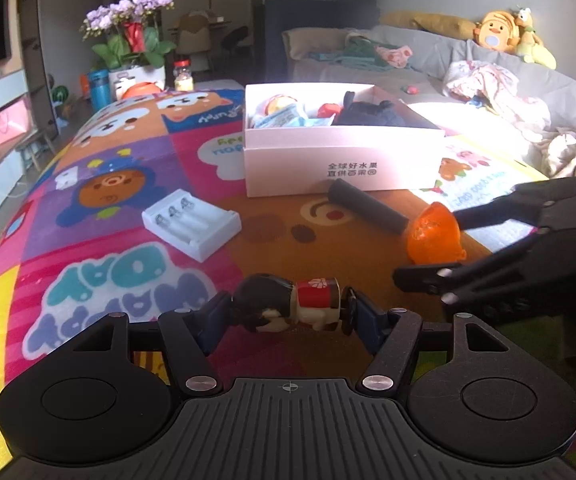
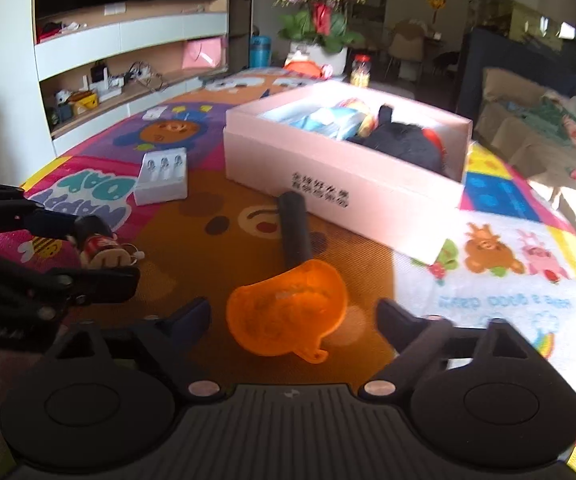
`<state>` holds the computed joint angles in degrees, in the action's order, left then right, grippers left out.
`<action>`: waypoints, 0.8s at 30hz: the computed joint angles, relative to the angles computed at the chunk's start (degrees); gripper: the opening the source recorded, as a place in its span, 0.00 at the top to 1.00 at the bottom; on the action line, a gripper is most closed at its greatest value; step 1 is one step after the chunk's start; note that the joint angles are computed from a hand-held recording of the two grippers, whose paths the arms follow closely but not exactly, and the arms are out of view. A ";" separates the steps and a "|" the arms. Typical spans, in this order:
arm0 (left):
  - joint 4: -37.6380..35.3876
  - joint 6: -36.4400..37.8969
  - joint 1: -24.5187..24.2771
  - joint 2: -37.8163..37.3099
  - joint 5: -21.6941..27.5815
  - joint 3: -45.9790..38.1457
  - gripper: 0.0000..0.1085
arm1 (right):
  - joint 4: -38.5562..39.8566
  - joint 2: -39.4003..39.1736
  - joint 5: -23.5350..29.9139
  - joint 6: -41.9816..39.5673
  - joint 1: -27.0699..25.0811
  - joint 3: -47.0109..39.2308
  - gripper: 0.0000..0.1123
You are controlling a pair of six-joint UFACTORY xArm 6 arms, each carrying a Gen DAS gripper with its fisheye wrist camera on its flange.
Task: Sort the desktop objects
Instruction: 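Lift the orange toy with the right gripper while the left gripper lifts the figure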
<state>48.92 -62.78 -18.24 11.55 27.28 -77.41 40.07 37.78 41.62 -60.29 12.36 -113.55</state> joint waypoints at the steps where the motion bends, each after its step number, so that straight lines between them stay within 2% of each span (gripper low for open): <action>1: 0.37 -0.36 -0.13 -0.41 0.21 0.24 0.36 | -0.76 0.58 1.65 1.19 -0.11 -1.24 0.45; 2: 0.78 -0.75 -0.24 -0.77 0.40 0.47 0.36 | -0.37 0.32 2.73 1.41 -0.33 -1.29 0.49; 6: 3.07 -2.13 -0.59 -2.00 0.34 1.00 0.36 | 1.24 -4.11 0.35 -1.56 -0.80 3.58 0.50; 9: 5.19 -2.98 -0.80 -2.30 -0.27 0.37 0.36 | 4.31 -6.81 3.20 -3.04 -2.55 3.89 0.50; 14: 10.15 -3.68 -0.47 -0.49 -2.12 -4.84 0.36 | 14.38 -9.74 8.99 -4.40 -6.83 0.85 0.50; 19: 11.76 1.13 0.99 8.79 -4.25 -19.11 0.36 | 20.33 -11.88 5.06 -8.88 -8.22 1.82 0.50; 22: 4.01 8.64 2.13 18.58 -4.94 -33.33 0.35 | 19.46 -10.33 4.63 -8.04 -8.48 0.08 0.50; 23: 0.58 11.84 2.35 22.25 -4.55 -38.71 0.33 | 18.50 -9.36 4.70 -7.11 -8.48 -0.98 0.50; 24: -2.43 15.07 2.42 25.75 -3.48 -43.96 0.21 | 17.59 -8.47 4.70 -6.19 -8.44 -1.98 0.50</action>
<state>46.49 -47.70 -15.83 37.30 23.80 -121.37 57.66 29.31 46.32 -66.48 3.92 -115.53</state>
